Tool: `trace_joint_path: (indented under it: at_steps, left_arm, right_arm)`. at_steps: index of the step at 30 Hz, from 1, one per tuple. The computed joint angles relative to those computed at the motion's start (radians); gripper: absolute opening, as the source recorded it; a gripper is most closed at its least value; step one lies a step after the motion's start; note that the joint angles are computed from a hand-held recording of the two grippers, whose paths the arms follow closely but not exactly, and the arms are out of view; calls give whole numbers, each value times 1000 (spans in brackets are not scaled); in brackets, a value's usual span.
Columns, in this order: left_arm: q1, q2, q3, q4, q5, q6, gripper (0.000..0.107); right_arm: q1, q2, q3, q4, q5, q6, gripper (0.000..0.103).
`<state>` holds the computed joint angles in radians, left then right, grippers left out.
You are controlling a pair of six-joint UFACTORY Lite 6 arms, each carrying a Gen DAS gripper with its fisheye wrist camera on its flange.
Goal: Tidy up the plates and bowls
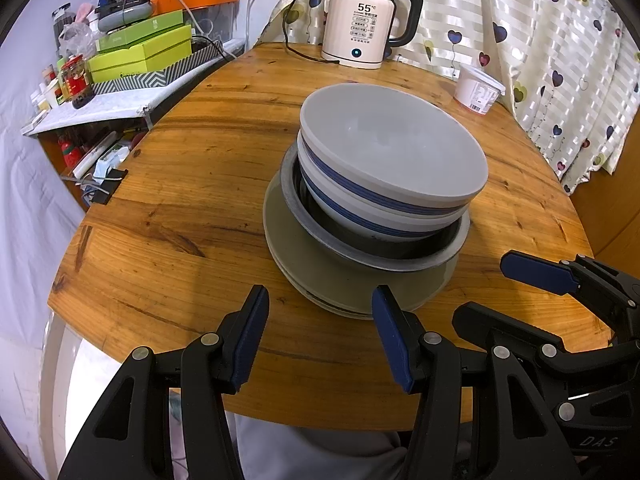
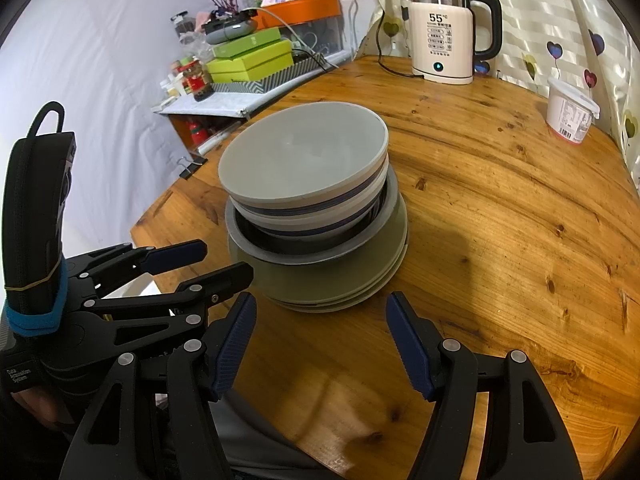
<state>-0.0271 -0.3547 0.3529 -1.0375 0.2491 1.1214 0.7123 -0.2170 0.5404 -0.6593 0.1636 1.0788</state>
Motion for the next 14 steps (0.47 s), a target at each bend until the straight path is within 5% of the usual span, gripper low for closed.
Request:
trace_joint_path:
  at_steps: [14]
  left_arm:
    - [-2, 3, 1, -1, -2, 1, 55]
  right_arm:
    - [-4, 0, 0, 9, -3, -11, 68]
